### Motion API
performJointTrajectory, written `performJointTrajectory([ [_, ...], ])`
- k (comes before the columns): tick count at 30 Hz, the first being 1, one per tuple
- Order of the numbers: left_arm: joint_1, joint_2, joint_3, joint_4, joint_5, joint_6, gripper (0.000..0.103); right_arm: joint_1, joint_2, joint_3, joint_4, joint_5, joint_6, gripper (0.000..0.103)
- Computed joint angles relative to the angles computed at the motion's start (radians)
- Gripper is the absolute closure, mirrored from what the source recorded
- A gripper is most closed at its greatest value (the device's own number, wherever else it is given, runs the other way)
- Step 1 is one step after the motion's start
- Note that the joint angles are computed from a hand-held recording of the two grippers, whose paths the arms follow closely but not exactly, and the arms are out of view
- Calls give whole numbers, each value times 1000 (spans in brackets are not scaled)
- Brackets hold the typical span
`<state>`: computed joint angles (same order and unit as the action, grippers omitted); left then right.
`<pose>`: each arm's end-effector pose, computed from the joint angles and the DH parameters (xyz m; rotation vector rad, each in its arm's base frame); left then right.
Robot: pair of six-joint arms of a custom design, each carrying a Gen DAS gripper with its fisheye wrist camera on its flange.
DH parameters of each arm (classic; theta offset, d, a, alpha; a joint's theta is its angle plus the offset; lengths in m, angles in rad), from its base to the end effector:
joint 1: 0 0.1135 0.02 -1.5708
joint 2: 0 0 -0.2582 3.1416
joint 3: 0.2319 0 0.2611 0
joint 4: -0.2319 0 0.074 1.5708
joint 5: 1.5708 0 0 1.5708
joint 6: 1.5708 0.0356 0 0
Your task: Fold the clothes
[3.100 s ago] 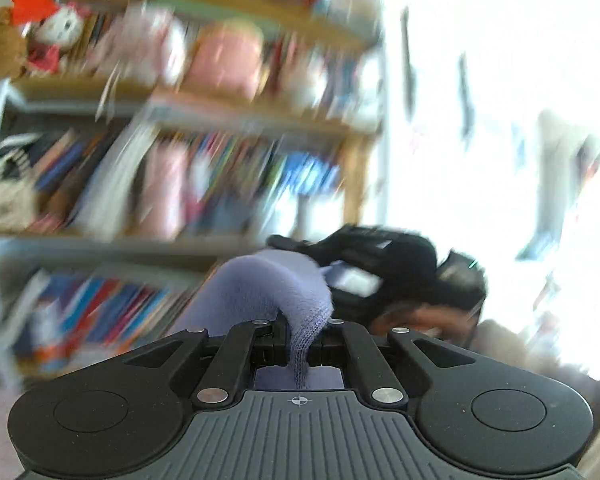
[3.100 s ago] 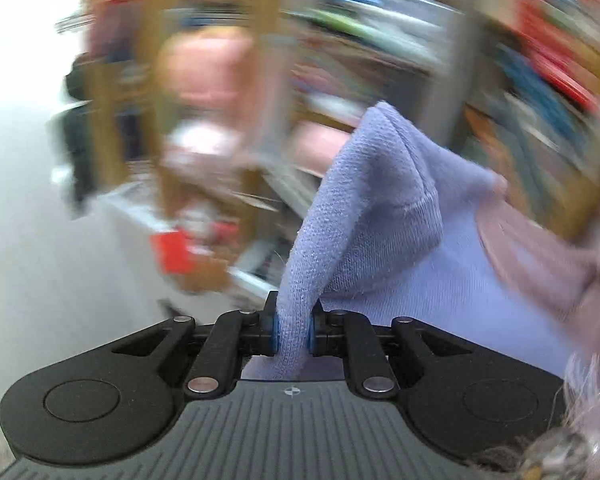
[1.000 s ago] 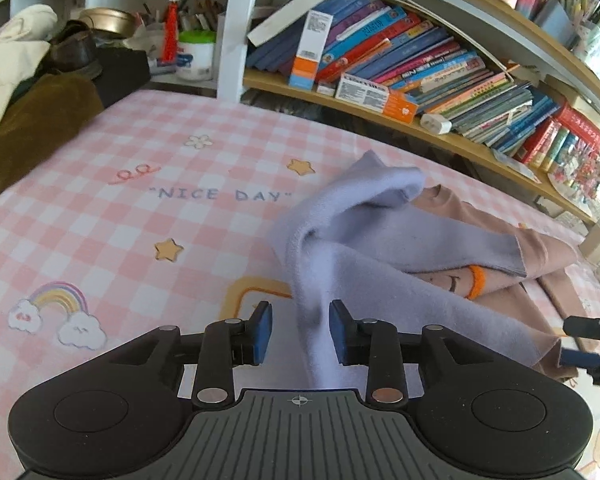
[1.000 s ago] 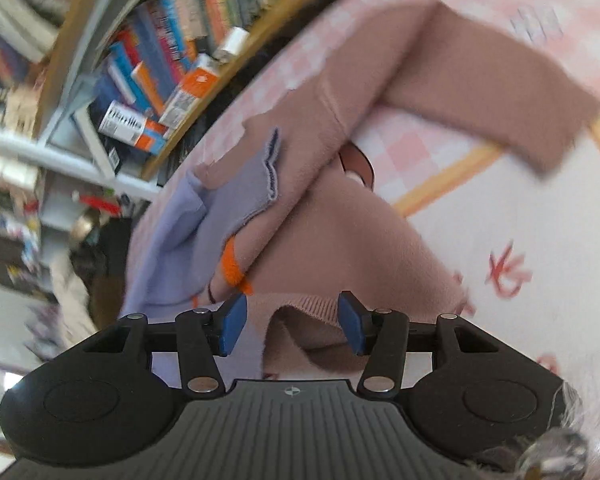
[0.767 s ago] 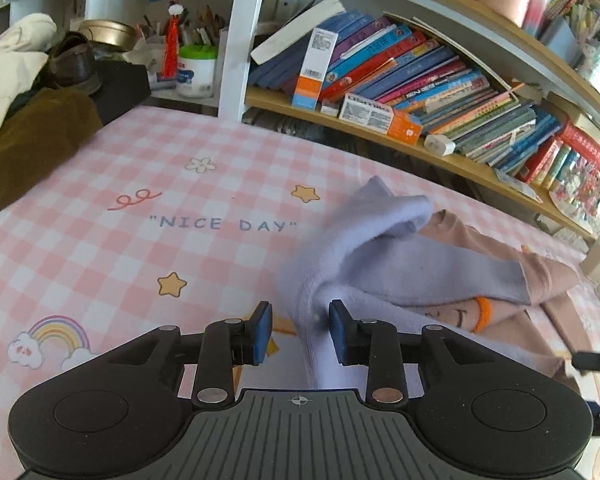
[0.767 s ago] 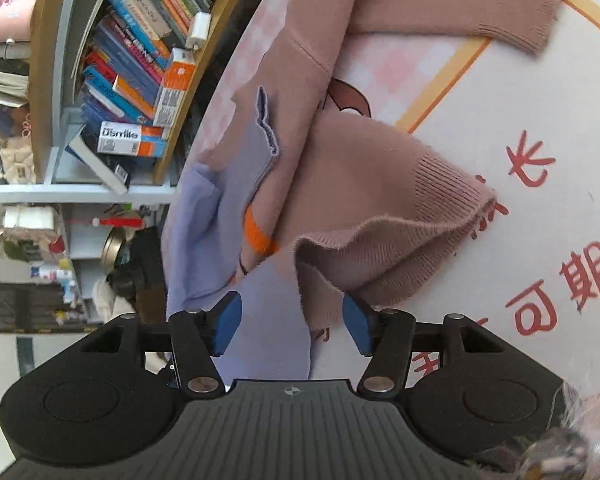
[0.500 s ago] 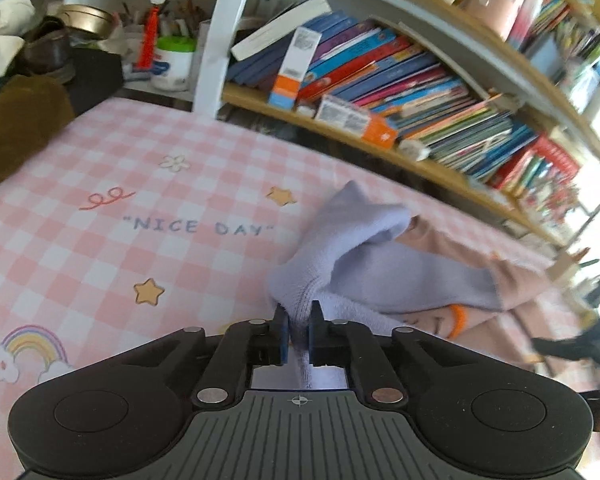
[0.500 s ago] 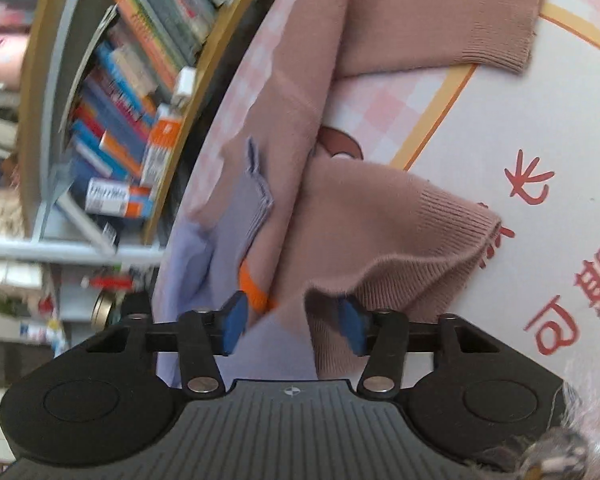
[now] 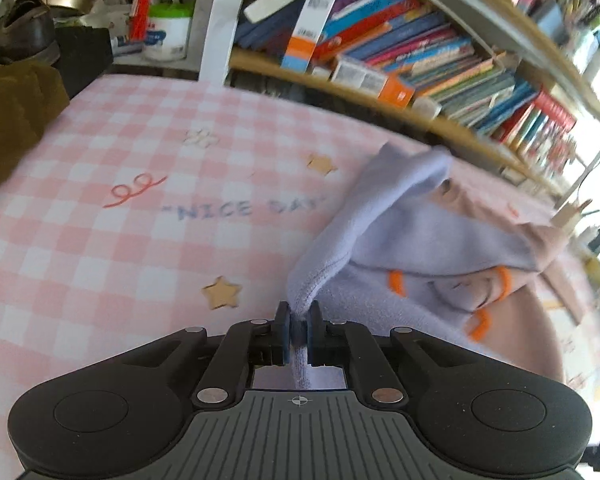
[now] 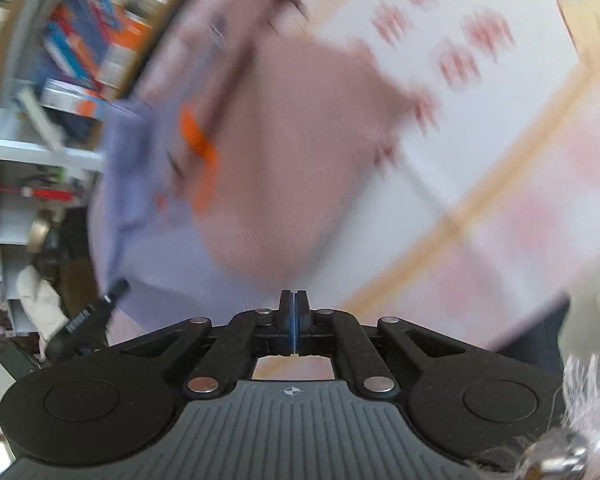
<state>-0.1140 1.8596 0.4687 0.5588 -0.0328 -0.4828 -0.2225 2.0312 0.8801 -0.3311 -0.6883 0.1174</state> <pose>0.2702 -0.0298 0.0407 -0.4580 2.3721 -0.2371 0.2996 -0.0446 0.0361 0.4371 2.8144 1.0126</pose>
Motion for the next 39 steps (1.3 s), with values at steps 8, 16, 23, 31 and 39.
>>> performJointTrajectory([
  [8, 135, 47, 0, 64, 150, 104, 96, 31, -217, -165, 264, 155, 11, 59],
  [16, 159, 92, 9, 87, 205, 89, 91, 145, 48, 55, 469, 453, -89, 55],
  [23, 169, 125, 7, 115, 215, 43, 91, 181, 134, 124, 435, 481, -151, 54],
  [31, 130, 176, 35, 127, 183, -59, 99, 178, 123, 139, 355, 418, -232, 94],
  [39, 180, 87, 175, 123, 339, -229, 100, 126, 35, 388, 343, 97, 95, 96],
])
